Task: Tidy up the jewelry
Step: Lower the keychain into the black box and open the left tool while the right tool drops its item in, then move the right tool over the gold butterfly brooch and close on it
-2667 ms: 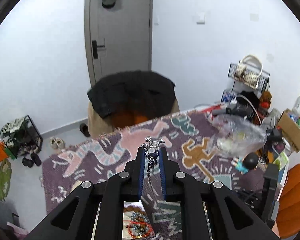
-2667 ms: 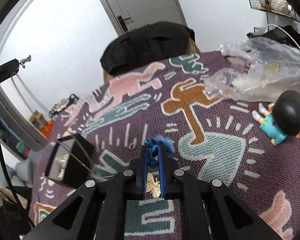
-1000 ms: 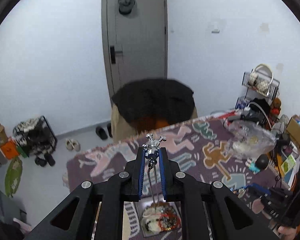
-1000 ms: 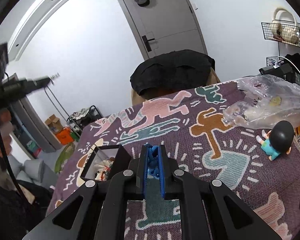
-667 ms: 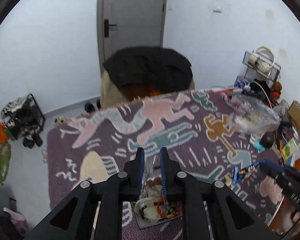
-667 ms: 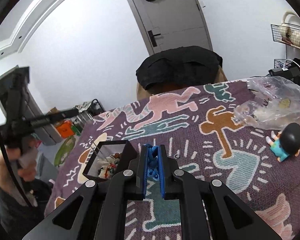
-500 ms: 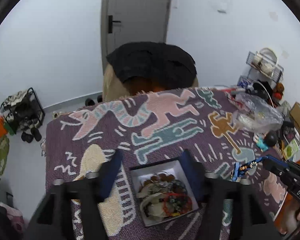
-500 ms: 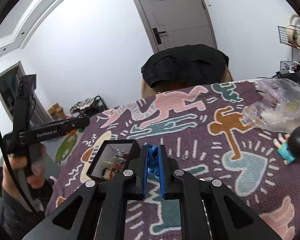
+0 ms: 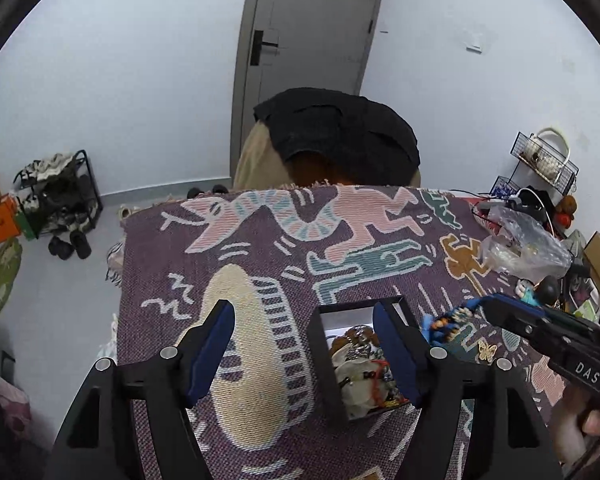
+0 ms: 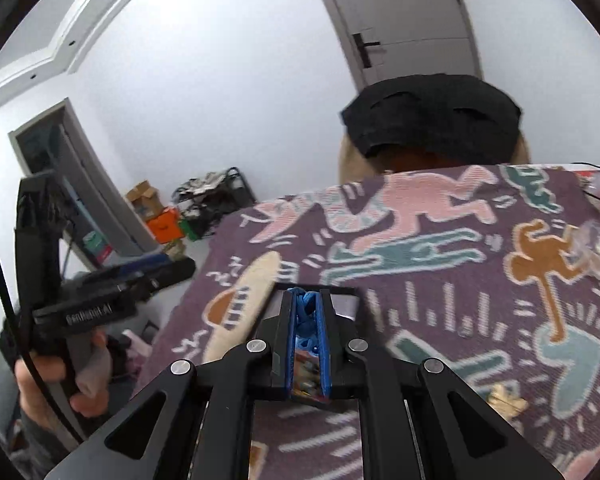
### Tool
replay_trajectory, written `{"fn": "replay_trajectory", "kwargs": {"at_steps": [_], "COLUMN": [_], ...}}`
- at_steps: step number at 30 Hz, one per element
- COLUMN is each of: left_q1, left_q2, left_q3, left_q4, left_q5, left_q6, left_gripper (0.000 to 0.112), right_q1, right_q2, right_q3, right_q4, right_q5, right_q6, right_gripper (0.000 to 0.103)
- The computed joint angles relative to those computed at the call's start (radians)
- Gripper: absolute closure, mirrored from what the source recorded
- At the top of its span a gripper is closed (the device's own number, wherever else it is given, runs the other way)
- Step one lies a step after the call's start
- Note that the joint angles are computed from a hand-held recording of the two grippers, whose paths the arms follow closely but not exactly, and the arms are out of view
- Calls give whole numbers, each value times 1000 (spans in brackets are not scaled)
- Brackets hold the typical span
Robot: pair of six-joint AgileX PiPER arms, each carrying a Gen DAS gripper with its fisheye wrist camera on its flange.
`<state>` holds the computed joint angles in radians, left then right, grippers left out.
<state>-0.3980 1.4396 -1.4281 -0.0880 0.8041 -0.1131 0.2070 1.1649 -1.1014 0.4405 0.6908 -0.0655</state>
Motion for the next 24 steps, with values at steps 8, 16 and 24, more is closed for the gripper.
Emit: {"fn": "replay_trajectory", "kwargs": {"at_steps": [8, 16, 24], "left_q1": [20, -61, -198], "left_q2": [-18, 8, 72], "left_q3": [31, 5, -69], "left_q4": [-32, 11, 113], "left_q5": [-15, -23, 3], "left_q6": [23, -32, -126], "left_gripper": [33, 32, 32], "right_q1": [-20, -191, -333], "right_q2": [27, -35, -102], "right_q3": [31, 94, 140], "right_q4": [39, 87, 95], "right_q5": [3, 96, 176], "right_q6": [7, -59, -154], "right_gripper": [44, 44, 44]}}
